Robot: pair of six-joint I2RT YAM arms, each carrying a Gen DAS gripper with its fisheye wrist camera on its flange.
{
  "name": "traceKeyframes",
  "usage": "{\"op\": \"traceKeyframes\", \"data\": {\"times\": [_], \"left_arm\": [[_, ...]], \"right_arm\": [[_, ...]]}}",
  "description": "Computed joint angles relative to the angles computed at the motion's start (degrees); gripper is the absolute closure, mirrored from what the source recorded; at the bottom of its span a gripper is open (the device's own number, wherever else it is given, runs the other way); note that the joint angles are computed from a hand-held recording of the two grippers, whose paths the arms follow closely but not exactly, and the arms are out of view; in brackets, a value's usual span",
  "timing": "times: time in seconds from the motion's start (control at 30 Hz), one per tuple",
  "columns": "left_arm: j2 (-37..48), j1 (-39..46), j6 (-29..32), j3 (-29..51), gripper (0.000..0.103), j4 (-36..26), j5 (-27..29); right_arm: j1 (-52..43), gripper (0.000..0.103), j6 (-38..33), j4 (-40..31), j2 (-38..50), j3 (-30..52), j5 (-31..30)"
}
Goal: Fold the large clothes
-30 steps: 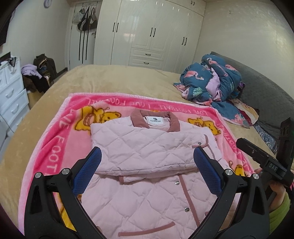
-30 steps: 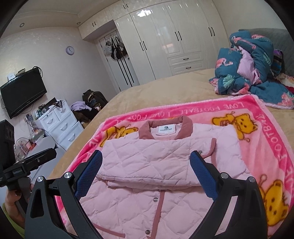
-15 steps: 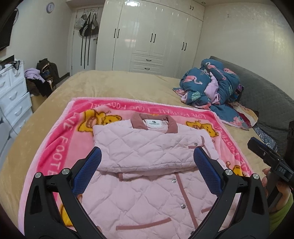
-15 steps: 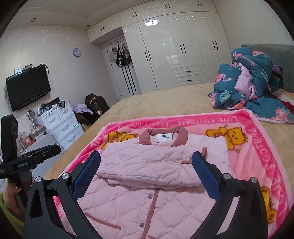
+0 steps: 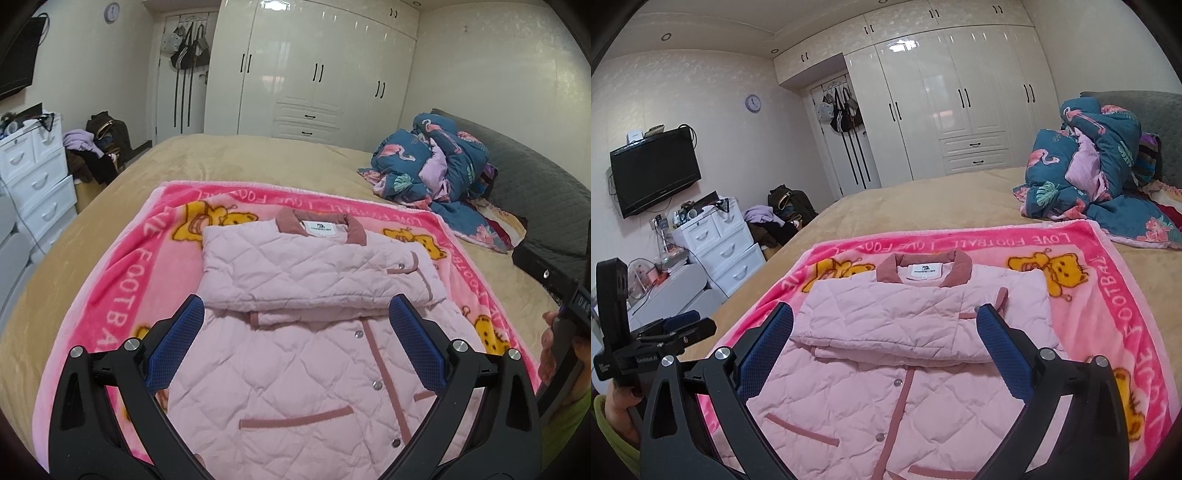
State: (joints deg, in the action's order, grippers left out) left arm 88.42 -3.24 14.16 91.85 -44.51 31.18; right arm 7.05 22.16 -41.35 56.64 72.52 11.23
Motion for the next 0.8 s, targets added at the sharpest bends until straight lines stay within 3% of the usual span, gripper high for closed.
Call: {"op": "traceKeyframes", "data": {"times": [0.8], "left_arm": [[-7.1,4.4,3.8,-11.4,0.009,1.6,-0.6]], "right_arm": [[1.9,0.004,1.8,-3.0,-4.6,-5.7,1.0]]}}
